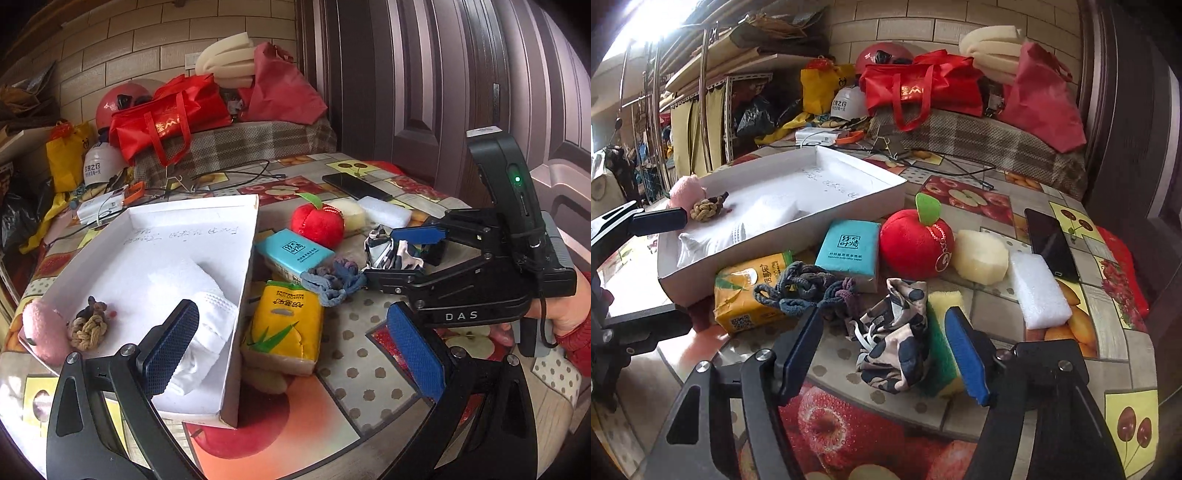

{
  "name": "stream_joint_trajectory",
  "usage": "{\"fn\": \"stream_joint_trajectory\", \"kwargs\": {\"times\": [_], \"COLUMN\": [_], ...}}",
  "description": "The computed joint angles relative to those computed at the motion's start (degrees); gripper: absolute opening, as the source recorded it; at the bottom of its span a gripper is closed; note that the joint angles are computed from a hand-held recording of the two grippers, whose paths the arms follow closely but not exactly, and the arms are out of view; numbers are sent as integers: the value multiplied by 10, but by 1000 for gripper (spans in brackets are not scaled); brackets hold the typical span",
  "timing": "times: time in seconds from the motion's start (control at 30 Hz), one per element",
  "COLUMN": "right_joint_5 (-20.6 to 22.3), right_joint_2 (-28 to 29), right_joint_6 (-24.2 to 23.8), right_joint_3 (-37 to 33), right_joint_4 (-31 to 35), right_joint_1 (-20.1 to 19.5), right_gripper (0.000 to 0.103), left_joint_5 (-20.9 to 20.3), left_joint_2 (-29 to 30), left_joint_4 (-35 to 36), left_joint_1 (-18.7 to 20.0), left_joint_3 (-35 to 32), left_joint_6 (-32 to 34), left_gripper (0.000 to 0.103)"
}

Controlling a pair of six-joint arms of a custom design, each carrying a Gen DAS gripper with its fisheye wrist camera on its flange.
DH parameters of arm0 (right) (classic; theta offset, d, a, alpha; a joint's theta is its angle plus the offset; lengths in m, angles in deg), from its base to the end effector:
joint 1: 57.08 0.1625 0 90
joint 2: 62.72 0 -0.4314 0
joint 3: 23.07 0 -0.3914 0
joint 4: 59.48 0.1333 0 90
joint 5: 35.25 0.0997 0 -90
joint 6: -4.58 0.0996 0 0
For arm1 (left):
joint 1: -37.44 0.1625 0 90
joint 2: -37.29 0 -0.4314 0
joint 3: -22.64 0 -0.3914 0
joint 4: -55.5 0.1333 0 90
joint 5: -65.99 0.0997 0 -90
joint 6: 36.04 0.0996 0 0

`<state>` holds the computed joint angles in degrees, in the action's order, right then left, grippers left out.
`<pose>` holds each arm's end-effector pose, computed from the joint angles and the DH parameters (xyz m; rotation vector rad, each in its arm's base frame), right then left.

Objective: Organize soft objects
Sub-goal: 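Grasp the cow-print cloth with right tool while left tool grasps blue knotted rope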

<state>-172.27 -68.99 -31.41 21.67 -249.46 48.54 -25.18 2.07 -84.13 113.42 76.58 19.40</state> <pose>0.2850 -0.7951 0.0214 0.3994 -2.0005 1.0047 -0.0809 -0.8660 0.2515 1.6441 2.3575 -0.7537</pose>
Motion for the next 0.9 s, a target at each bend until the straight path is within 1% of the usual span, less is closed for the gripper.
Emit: {"fn": "stream_joint_trajectory", "kwargs": {"times": [0.03,0.07,0.1,0.13,0.17,0.2,0.27,0.3,0.37,0.4,0.43,0.5,0.57,0.63,0.67,0.7,0.73,0.77,0.8,0.83,0.9], "right_joint_5": [-3,-5,-6,-3,0,2,11,24,68,80,87,94,93,96,96,97,100,106,116,124,137], "right_joint_2": [5,6,4,-6,-18,-32,-60,-77,-112,-122,-128,-136,-138,-139,-139,-139,-140,-140,-141,-141,-141], "right_joint_6": [-16,-32,-42,-42,-32,-17,3,12,32,34,31,31,35,38,41,43,43,41,37,34,32], "right_joint_3": [-7,-8,0,20,43,67,122,154,224,247,264,287,293,294,292,292,294,297,301,306,314], "right_joint_4": [-1,-7,-15,-23,-28,-35,-79,-107,-157,-179,-199,-225,-234,-238,-235,-235,-238,-248,-266,-284,-332], "right_joint_1": [1,2,2,2,1,-1,-3,-5,-10,-10,-10,-8,-7,-8,-8,-9,-10,-10,-11,-11,-12], "right_gripper": [60,41,26,26,22,21,20,19,19,19,19,19,19,19,19,19,19,19,19,19,19], "left_joint_5": [0,0,0,1,3,4,5,5,9,13,18,49,90,126,141,153,153,148,140,126,89], "left_joint_2": [1,0,1,1,3,5,9,12,20,25,28,41,59,75,81,82,81,80,76,72,62], "left_joint_4": [4,6,9,13,17,22,29,30,35,38,38,35,43,55,59,51,52,59,57,53,44], "left_joint_1": [-1,-2,-4,-5,-7,-8,-11,-13,-19,-22,-25,-35,-44,-50,-53,-55,-55,-54,-53,-51,-44], "left_joint_3": [0,2,3,3,3,0,-4,-6,-12,-15,-16,-23,-40,-56,-61,-57,-54,-54,-51,-48,-41], "left_joint_6": [2,4,7,9,9,9,8,7,11,14,16,15,7,1,2,6,10,12,13,12,5], "left_gripper": [103,103,103,103,103,103,102,101,98,97,94,90,82,79,68,60,36,26,26,21,20]}}
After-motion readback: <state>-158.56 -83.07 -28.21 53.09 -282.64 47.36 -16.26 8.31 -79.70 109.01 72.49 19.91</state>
